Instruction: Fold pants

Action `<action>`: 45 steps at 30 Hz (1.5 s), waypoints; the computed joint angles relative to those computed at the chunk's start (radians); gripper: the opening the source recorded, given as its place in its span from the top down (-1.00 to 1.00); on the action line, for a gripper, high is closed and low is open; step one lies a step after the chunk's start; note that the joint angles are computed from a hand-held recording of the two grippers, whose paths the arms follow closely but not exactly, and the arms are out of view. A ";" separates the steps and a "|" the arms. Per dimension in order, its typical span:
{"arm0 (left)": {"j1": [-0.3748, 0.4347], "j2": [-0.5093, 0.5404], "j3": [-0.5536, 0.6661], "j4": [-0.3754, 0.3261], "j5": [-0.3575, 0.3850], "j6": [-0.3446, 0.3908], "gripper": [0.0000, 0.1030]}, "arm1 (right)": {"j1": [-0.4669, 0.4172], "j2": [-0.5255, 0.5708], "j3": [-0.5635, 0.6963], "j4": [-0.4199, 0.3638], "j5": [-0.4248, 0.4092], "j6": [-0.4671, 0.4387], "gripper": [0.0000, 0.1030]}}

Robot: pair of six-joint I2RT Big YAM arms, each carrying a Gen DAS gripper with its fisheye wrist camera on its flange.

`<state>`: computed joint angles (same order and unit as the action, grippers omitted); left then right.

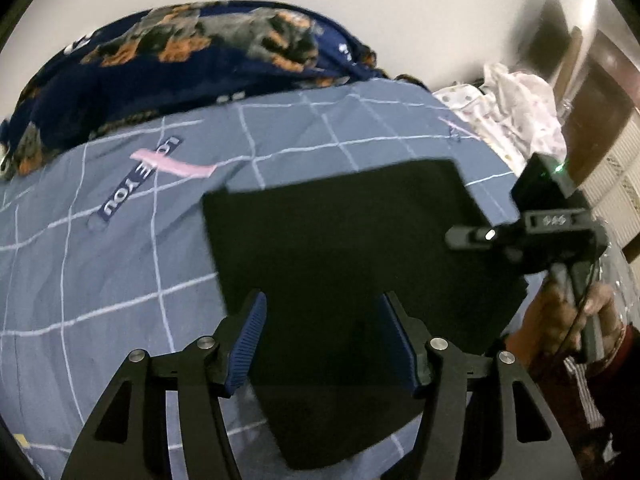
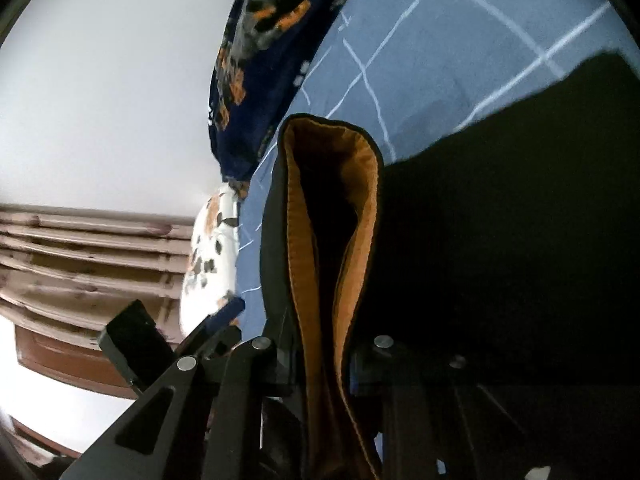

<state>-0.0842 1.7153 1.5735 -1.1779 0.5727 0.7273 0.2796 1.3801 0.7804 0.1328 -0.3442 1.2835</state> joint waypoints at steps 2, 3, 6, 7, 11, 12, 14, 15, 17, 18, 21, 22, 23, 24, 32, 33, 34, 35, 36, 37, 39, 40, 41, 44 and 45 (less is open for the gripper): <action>0.007 -0.002 -0.008 0.009 0.003 -0.007 -0.15 | -0.007 -0.028 -0.017 0.003 0.009 0.006 0.66; 0.011 -0.002 -0.009 0.009 0.007 -0.013 -0.15 | -0.010 -0.044 -0.025 -0.001 0.013 0.002 0.67; 0.012 0.003 -0.003 0.000 0.019 -0.034 -0.22 | -0.023 -0.090 -0.053 -0.007 0.017 -0.005 0.67; 0.012 0.005 -0.004 -0.003 0.021 -0.036 -0.24 | -0.029 -0.104 -0.063 -0.007 0.015 -0.007 0.67; -0.003 0.003 -0.018 0.004 0.002 -0.041 -0.30 | -0.050 -0.169 -0.120 -0.019 0.028 -0.007 0.67; -0.006 0.003 -0.021 0.004 -0.004 -0.039 -0.30 | -0.054 -0.184 -0.137 -0.018 0.032 -0.002 0.67; -0.014 0.005 -0.028 0.003 -0.020 -0.033 -0.30 | -0.066 -0.203 -0.170 0.001 0.040 0.010 0.67; -0.017 0.005 -0.031 0.004 -0.025 -0.031 -0.30 | -0.072 -0.214 -0.186 0.011 0.045 0.014 0.67; -0.024 0.008 -0.037 0.002 -0.037 -0.028 -0.30 | -0.084 -0.232 -0.215 0.035 0.051 0.020 0.67; -0.028 0.009 -0.039 0.000 -0.043 -0.026 -0.30 | -0.090 -0.237 -0.225 0.046 0.048 0.022 0.67; -0.037 0.014 -0.045 0.004 -0.064 -0.023 -0.31 | -0.100 -0.246 -0.243 0.055 0.050 0.022 0.67; -0.039 0.013 -0.048 0.008 -0.068 -0.024 -0.31 | -0.102 -0.247 -0.248 0.065 0.050 0.021 0.66; -0.040 0.015 -0.049 0.009 -0.070 -0.026 -0.31 | -0.104 -0.249 -0.252 0.070 0.050 0.020 0.66; -0.039 0.019 -0.048 0.009 -0.071 -0.030 -0.33 | -0.106 -0.250 -0.255 0.071 0.051 0.018 0.66; -0.036 0.046 -0.028 -0.011 -0.073 -0.056 -0.34 | -0.127 -0.296 -0.291 0.064 0.073 0.024 0.66; -0.036 0.049 -0.025 -0.015 -0.073 -0.054 -0.34 | -0.128 -0.305 -0.295 0.057 0.076 0.020 0.66; -0.037 0.052 -0.025 -0.018 -0.071 -0.051 -0.34 | -0.130 -0.312 -0.294 0.040 0.078 0.010 0.66; -0.037 0.054 -0.024 -0.019 -0.069 -0.049 -0.34 | -0.133 -0.310 -0.294 0.038 0.078 0.008 0.66; -0.037 0.054 -0.026 -0.018 -0.069 -0.048 -0.34 | -0.135 -0.312 -0.296 0.036 0.079 0.010 0.66; -0.039 0.056 -0.026 -0.019 -0.070 -0.046 -0.34 | -0.135 -0.313 -0.295 0.023 0.083 0.002 0.64; -0.040 0.062 -0.023 -0.025 -0.070 -0.046 -0.34 | -0.135 -0.313 -0.289 -0.007 0.090 -0.015 0.59; -0.041 0.065 -0.020 -0.030 -0.068 -0.047 -0.34 | -0.134 -0.316 -0.286 -0.030 0.101 -0.023 0.53; -0.040 0.072 -0.012 -0.042 -0.062 -0.047 -0.34 | -0.133 -0.319 -0.283 -0.049 0.112 -0.028 0.49; -0.039 0.087 0.004 -0.063 -0.049 -0.048 -0.34 | -0.141 -0.352 -0.303 -0.058 0.140 -0.016 0.36; -0.038 0.093 0.009 -0.071 -0.043 -0.050 -0.34 | -0.144 -0.376 -0.316 -0.062 0.160 -0.007 0.27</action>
